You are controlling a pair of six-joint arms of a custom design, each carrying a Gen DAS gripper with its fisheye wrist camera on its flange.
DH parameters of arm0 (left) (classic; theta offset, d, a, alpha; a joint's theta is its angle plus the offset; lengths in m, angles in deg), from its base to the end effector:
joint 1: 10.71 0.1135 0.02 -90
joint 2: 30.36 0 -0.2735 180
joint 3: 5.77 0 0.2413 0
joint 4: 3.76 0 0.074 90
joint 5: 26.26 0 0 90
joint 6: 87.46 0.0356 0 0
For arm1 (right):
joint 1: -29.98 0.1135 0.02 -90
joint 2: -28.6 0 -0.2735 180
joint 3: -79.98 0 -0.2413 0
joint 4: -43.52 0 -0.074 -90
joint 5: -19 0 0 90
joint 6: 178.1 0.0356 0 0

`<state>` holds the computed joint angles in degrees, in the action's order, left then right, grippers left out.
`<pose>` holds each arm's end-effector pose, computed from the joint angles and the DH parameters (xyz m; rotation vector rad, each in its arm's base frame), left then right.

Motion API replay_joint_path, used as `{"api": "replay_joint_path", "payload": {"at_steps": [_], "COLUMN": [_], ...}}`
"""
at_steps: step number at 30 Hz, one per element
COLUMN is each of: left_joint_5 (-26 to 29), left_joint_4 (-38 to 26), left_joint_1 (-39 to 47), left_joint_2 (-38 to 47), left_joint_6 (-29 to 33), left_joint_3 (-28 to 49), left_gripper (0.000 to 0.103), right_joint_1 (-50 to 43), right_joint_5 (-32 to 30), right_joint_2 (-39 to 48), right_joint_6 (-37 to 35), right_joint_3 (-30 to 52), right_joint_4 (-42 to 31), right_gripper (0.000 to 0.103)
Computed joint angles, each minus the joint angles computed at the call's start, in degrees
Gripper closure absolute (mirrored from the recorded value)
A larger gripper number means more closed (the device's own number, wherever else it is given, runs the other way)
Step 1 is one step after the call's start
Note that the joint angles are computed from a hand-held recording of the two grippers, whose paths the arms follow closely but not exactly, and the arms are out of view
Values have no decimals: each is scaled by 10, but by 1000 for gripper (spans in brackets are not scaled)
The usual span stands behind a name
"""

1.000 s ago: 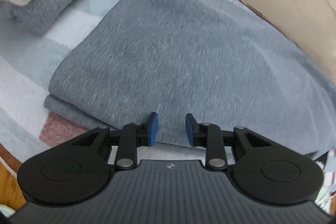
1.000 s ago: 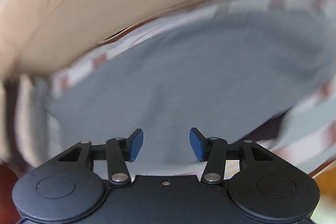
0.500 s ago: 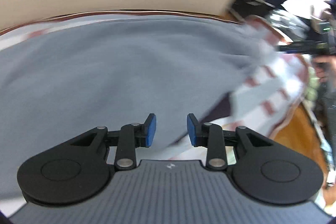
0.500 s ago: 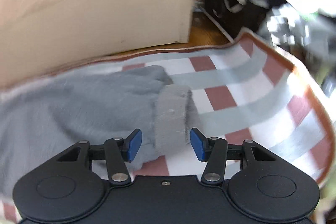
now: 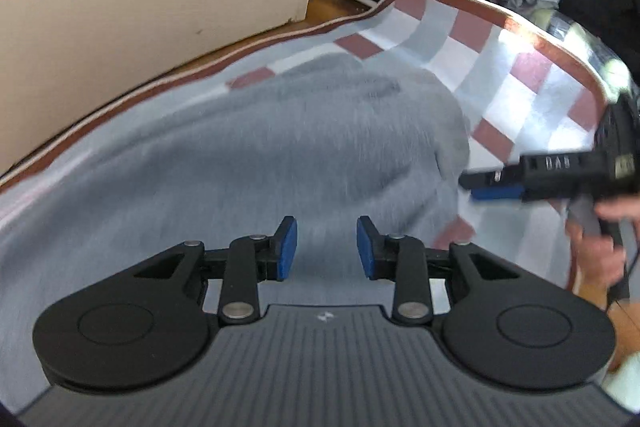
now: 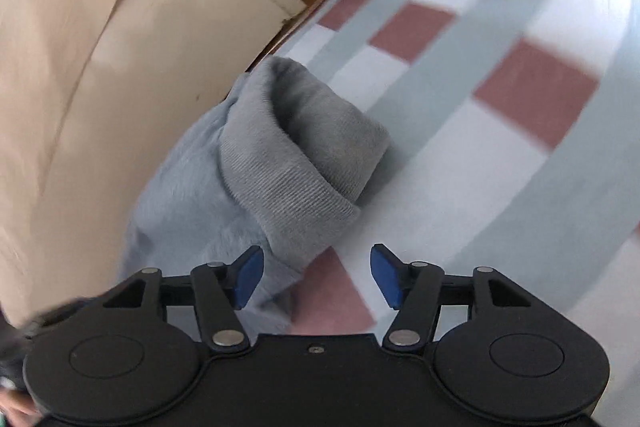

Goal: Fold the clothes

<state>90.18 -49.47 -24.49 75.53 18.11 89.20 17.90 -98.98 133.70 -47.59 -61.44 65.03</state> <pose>0.3750 -0.1083 0.2424 0.8026 2.3707 -0.5747 0.2596 -0.0385 0.0817 0.8320 2.2367 0.8147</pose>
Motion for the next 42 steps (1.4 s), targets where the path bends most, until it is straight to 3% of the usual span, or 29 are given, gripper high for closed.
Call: {"api": "replay_joint_path", "payload": {"at_steps": [2,6,7,8,10,14,17,18,19,20,22,24,26,30,32,34,38,40,42], "left_joint_5": [-1,2,-3,-11,-17,5,0,-13,-35,-60,-82,-97,-99,-67,-65,-74,-100,-105,-92], "left_joint_4": [6,6,7,9,11,5,28,26,18,8,3,2,4,27,54,91,120,127,130], "left_joint_1": [1,30,35,41,57,90,108,111,112,111,115,121,128,119,97,71,36,29,30], "left_joint_2": [23,39,41,39,32,22,3,3,6,10,1,-13,-26,-29,-18,-5,40,63,80], "left_joint_6": [-29,-58,-57,-49,-39,-32,-26,-25,-23,-20,2,27,55,89,98,110,122,121,119], "left_joint_3": [19,19,17,10,-6,-17,-42,-42,-39,-35,-45,-58,-69,-62,-52,-43,3,26,39], "left_gripper": [66,66,66,66,66,66,54,54,54,54,55,55,55,53,49,46,45,44,40], "right_joint_1": [10,51,64,72,86,152,219,239,248,257,256,243,209,150,161,172,165,147,127], "right_joint_5": [-7,73,98,109,131,226,319,363,415,468,543,577,523,358,345,332,317,280,212], "right_joint_2": [71,165,168,148,108,-112,-263,-281,-270,-246,-176,-143,-159,-191,-173,-155,-69,-22,10], "right_joint_6": [64,105,97,80,43,-89,-168,-187,-201,-208,-205,-206,-213,-203,-225,-247,-275,-272,-259], "right_joint_3": [-11,13,23,22,25,-13,-11,-4,24,50,90,88,55,5,25,47,126,160,189], "right_joint_4": [139,300,305,298,282,175,23,-20,-96,-155,-240,-255,-211,-138,-147,-158,-174,-171,-189], "right_gripper": [32,29,45,74,78,82,79,73,50,41,48,48,48,47,43,32,30,31,66]}}
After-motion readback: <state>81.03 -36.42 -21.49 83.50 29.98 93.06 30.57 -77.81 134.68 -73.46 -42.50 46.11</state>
